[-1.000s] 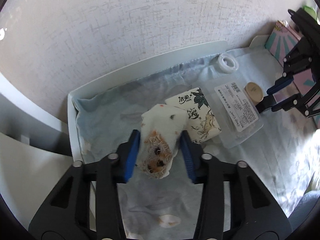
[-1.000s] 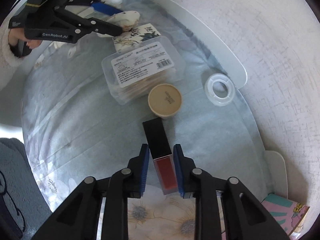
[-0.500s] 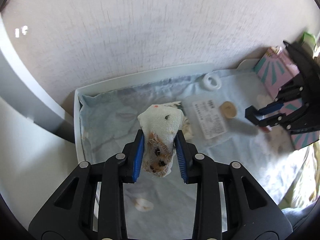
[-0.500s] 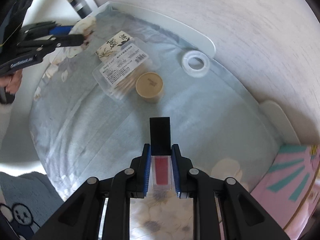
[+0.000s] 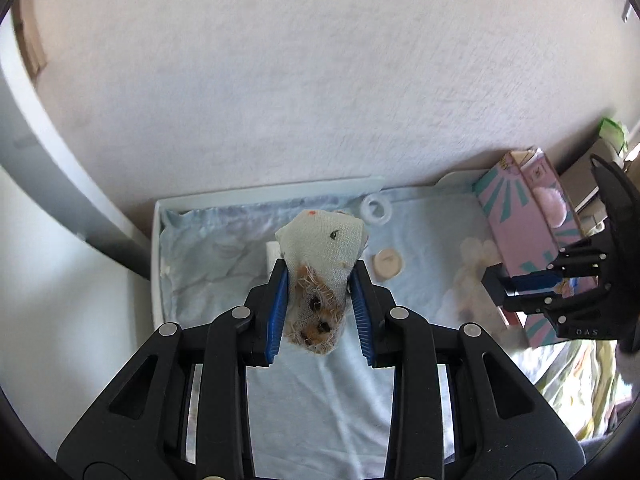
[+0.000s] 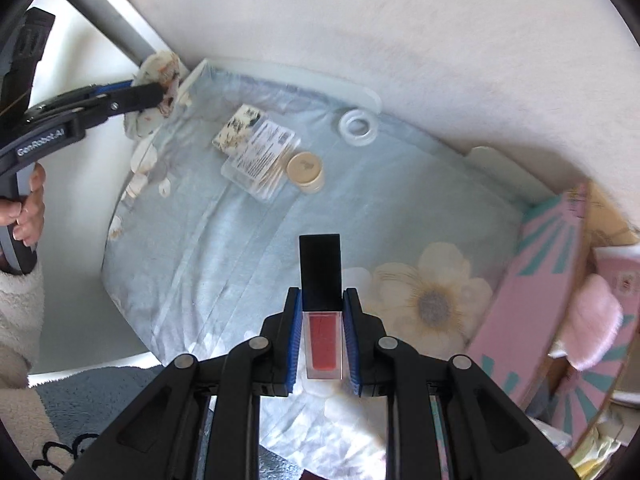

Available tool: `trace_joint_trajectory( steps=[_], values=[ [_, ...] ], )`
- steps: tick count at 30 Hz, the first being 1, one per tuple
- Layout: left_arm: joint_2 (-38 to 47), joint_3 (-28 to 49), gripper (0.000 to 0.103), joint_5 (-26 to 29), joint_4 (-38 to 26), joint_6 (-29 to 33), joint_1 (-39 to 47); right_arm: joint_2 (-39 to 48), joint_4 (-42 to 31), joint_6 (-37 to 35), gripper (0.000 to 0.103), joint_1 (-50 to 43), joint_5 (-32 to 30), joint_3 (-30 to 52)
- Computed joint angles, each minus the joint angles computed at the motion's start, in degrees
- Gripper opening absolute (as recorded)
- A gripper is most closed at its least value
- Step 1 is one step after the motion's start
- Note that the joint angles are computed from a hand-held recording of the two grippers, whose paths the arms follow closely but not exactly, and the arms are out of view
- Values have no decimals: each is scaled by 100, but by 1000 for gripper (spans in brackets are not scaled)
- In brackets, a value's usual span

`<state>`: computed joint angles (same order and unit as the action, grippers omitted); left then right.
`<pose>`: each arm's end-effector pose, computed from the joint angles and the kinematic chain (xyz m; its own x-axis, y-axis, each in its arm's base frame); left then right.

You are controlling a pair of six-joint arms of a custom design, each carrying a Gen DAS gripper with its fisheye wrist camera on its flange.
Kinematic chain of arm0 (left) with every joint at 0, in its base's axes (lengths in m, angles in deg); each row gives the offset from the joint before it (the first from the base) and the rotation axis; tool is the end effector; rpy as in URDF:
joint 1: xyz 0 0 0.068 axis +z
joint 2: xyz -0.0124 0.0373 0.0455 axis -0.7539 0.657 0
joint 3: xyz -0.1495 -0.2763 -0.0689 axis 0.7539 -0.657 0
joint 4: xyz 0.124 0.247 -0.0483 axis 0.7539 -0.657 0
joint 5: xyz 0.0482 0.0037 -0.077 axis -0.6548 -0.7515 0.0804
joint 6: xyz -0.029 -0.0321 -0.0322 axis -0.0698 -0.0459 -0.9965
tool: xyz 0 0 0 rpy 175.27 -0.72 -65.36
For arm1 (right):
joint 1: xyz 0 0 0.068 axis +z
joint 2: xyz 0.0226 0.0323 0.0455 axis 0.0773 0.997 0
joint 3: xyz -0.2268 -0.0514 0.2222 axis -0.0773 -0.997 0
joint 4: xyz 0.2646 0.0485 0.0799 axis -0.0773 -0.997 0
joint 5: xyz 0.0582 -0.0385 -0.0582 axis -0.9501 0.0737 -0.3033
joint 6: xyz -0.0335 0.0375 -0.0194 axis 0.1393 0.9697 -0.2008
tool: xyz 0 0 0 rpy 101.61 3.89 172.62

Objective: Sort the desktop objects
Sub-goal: 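Carry the cloth and lipstick over the cardboard box, then open both grippers to drop the cloth and lipstick into the box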

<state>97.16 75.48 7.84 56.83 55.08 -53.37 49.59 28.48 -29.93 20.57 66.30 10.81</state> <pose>0.2751 -0.0255 0.1883 -0.8688 -0.1167 -0.4812 -0.0263 0.9813 -0.1906 0.2976 0.0936 0.2182 -0.8352 -0.5205 -0.1774 -0.5460 0.8232 0.1558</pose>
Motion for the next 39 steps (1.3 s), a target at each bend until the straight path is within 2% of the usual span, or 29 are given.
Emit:
trace_joint_trajectory(
  steps=[5,10,15,23,32,39],
  values=[
    [-47,373,28,-618,-368,-294,-616,-399,-464,-12,18,-395,-77,265],
    [-48,865,28,-608,-611,-468,-1291,-644,-917,-189,18,-918,-203,536],
    [359,1602,28,-655,-788,-550,-1919,-839,-1385,-481,18,-1468,-153,759],
    [1088,2793,28,-750,-1117,-582,-2709,-1104,-1681,-976,18,-2477,-211,757],
    [2428,4551,28,-771,-1632,-549,-3437,-1116,-1639,-1692,18,-3926,-260,439],
    [4067,6558,28,-717,-2412,-620,-3938,-844,-1495,-2124,18,-4607,-411,182]
  ],
)
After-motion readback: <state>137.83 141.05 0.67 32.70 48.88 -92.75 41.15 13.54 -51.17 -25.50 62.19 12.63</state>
